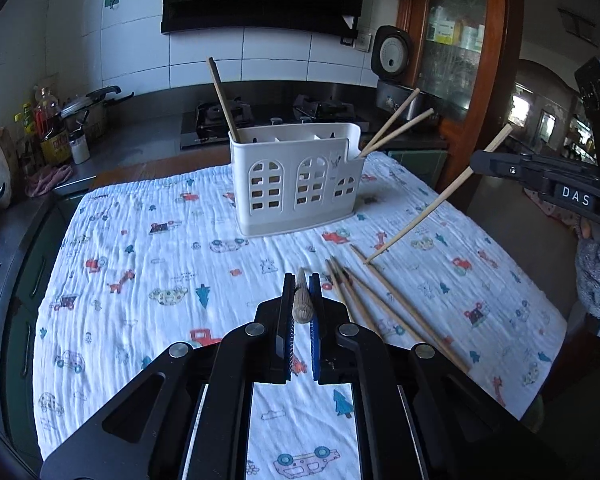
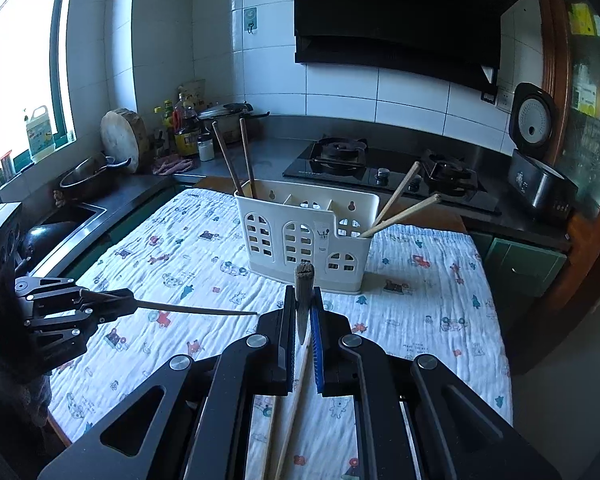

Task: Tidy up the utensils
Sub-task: 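Lift the left tool's chopstick to the white holder while the right tool carries its own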

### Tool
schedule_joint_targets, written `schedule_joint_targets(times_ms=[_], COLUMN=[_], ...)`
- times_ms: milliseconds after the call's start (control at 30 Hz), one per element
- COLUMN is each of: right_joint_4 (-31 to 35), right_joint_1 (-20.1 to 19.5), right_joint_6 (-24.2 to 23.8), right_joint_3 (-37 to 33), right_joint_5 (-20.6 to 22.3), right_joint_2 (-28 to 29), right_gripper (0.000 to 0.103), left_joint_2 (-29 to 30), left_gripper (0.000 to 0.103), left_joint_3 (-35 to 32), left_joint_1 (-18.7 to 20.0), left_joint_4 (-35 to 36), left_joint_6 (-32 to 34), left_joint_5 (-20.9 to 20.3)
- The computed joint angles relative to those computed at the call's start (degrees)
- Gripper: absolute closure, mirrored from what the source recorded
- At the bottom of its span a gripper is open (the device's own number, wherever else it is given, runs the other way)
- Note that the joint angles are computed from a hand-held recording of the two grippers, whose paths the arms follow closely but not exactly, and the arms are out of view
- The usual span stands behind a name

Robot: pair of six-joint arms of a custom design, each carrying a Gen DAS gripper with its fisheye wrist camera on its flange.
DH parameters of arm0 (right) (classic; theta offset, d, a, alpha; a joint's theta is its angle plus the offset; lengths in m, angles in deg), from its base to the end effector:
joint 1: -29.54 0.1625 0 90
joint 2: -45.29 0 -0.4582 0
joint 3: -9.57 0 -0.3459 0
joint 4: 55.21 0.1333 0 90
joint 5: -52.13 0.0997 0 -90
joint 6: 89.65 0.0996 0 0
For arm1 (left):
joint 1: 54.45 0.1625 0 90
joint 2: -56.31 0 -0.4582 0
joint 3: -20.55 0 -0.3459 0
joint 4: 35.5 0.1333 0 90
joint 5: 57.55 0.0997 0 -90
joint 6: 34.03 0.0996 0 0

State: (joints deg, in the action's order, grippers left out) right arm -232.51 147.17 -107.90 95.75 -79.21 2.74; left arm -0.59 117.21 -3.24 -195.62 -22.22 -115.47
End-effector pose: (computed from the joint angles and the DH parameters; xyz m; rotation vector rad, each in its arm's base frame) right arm 0.3899 -0.5992 0.2484 0.5782 -2.2611 0.9927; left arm -0.2588 -0.6192 0.3027 0.9249 2.4297 -0.8577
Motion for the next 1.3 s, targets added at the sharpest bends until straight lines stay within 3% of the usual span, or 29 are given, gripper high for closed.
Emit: schedule_joint_targets(times_ms=[400, 800, 1067, 1300], right_joint_4=[12.6, 19.9, 23.6, 25.5], right_joint_1=[0.1, 0.4, -1.1, -2.9], right_joint_6=[-1.1, -5.4, -5.9, -5.5], right_joint_3=[-13.9, -28.7, -35.5, -36.9], right_joint_5=[2.3, -0.6, -0.9, 0.6], right_joint_2=[1.3, 5.3, 8.1, 9.1], right_gripper=[0.096, 0.096, 0.096, 0.096], left_joint_2=[4.3, 10.6, 20.1, 25.8], left_gripper=[0.098, 0.098, 0.098, 0.098], left_joint_3=[-14.4, -32.4, -48.1, -54.9], left_joint_1=[0.1, -1.9, -1.4, 1.1], left_joint_4=[7.6, 11.0, 10.6, 11.2], left_joint_6=[2.2, 6.5, 8.8, 7.5], left_joint_5=[-2.1, -4.6, -0.5, 1.7])
